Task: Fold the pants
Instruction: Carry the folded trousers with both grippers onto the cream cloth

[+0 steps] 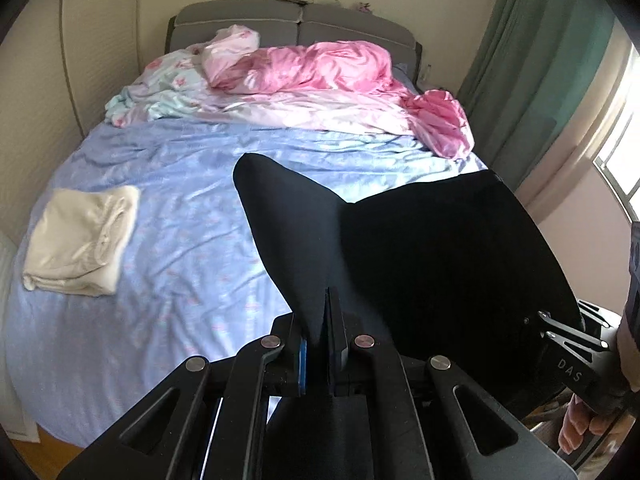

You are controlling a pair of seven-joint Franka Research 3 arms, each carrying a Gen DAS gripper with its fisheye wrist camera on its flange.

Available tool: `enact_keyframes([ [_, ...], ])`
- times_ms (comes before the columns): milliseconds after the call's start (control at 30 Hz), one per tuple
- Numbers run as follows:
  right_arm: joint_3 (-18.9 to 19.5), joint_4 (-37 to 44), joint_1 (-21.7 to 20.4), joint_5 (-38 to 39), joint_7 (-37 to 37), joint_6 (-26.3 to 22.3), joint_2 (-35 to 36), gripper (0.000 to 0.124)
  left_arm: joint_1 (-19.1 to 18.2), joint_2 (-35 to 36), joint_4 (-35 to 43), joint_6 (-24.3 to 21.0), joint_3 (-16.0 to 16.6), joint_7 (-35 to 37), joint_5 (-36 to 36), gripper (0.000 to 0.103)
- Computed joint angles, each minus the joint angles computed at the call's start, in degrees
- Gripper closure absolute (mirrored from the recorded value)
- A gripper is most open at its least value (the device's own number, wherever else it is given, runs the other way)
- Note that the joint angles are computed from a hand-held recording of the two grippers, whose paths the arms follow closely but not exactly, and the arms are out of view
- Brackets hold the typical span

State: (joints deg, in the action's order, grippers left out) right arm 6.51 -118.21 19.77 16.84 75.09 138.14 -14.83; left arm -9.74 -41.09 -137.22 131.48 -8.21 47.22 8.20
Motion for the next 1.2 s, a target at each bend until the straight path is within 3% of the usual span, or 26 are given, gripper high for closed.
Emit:
enact_keyframes([
  [200, 3.38, 1.10, 3.11, -1.73, 4.11, -0.55, 0.37, 0.104, 1.53, -7.66, -4.48, -2.73, 3.45, 1.95, -0.90, 0.095],
  [433, 4.73, 6.02, 7.24, -0.97, 2.03, -0.17, 4.95, 0.103, 5.87, -15.18, -7.94, -5.78, 4.98, 1.07, 0.92, 0.095],
  [700, 7.32, 12.30, 11.36, -5.01, 3.43, 0.96, 10.20, 0.104, 10.38, -22.11, -12.98, -3.83, 12.28, 5.95, 1.15, 0.095],
  [900, 9.62, 19.16, 16.33, -17.00, 17.96, 2.22, 16.70, 0.104, 12.82, -22.79, -12.77, -3.05, 23.79, 22.39, 0.77, 0.095],
  [967, 9.56, 21.90, 18.89, -22.33, 26.02, 2.62, 19.33, 0.104, 13.00, -20.95, -10.21, -5.39, 27.65, 29.06, 0.53, 0.095],
  [1033, 9.07, 27.46, 22.42, -28.83, 35.94, -1.12, 23.14, 0.104, 12.64, -19.79, -7.73, -6.80, 31.95, 35.22, -0.93, 0.095],
  [1200, 6.29, 38.29, 30.44, -36.49, 50.47, -5.70, 30.62, 0.104, 12.57, -15.11, -2.18, -8.80, 39.19, 48.17, -2.77, 0.095],
])
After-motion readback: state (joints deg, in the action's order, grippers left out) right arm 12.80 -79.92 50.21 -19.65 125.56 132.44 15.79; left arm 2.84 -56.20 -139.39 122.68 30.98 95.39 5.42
